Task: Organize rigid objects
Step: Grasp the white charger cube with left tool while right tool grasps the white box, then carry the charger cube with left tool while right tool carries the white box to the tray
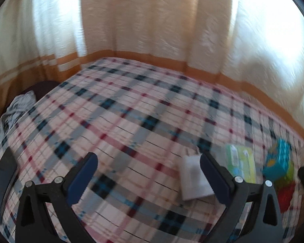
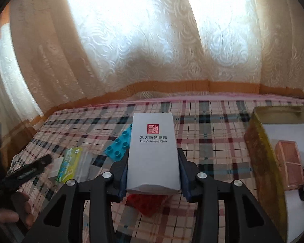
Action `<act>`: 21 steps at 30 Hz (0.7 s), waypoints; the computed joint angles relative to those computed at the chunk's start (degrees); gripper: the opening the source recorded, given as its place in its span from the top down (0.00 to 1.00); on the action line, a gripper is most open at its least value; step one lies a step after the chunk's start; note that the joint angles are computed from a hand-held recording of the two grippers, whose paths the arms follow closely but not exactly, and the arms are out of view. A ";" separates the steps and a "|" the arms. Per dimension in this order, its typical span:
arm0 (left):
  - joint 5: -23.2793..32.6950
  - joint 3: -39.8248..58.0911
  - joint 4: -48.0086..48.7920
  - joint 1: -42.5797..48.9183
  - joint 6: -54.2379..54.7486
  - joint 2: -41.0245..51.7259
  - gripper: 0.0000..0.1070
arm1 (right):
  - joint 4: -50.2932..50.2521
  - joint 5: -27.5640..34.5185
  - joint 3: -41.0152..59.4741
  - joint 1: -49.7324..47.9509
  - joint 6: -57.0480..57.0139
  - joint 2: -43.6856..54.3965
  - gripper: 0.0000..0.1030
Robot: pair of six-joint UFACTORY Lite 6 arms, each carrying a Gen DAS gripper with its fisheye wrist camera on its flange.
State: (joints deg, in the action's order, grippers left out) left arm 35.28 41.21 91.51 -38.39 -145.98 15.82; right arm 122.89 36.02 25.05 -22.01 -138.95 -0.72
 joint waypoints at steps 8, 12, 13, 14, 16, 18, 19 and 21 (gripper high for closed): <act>-2.85 4.24 -0.23 -0.93 5.23 3.60 0.05 | -10.35 3.33 -8.16 -7.37 2.12 -10.27 0.57; -5.66 3.40 2.82 0.68 1.15 3.38 0.04 | -19.91 6.01 -10.99 -13.03 6.63 -13.80 0.57; -7.35 3.24 3.88 1.74 0.00 3.31 0.04 | -20.99 6.55 -11.56 -14.18 7.02 -14.62 0.57; -8.92 4.22 2.85 2.56 1.24 4.55 0.05 | -21.59 6.91 -11.92 -15.14 7.09 -15.23 0.57; -7.55 6.24 -1.48 1.29 6.42 6.14 0.06 | -21.85 7.02 -12.44 -16.14 6.85 -15.95 0.57; -6.99 5.29 0.32 0.25 4.78 5.04 0.29 | -21.93 7.06 -11.96 -16.58 7.24 -15.11 0.57; -6.34 5.02 -0.03 -0.22 4.91 4.77 0.35 | -22.07 7.18 -11.73 -16.95 7.33 -14.62 0.57; -5.37 4.39 -0.37 -0.73 4.79 4.10 0.60 | -22.48 7.55 -11.63 -17.74 7.31 -14.29 0.57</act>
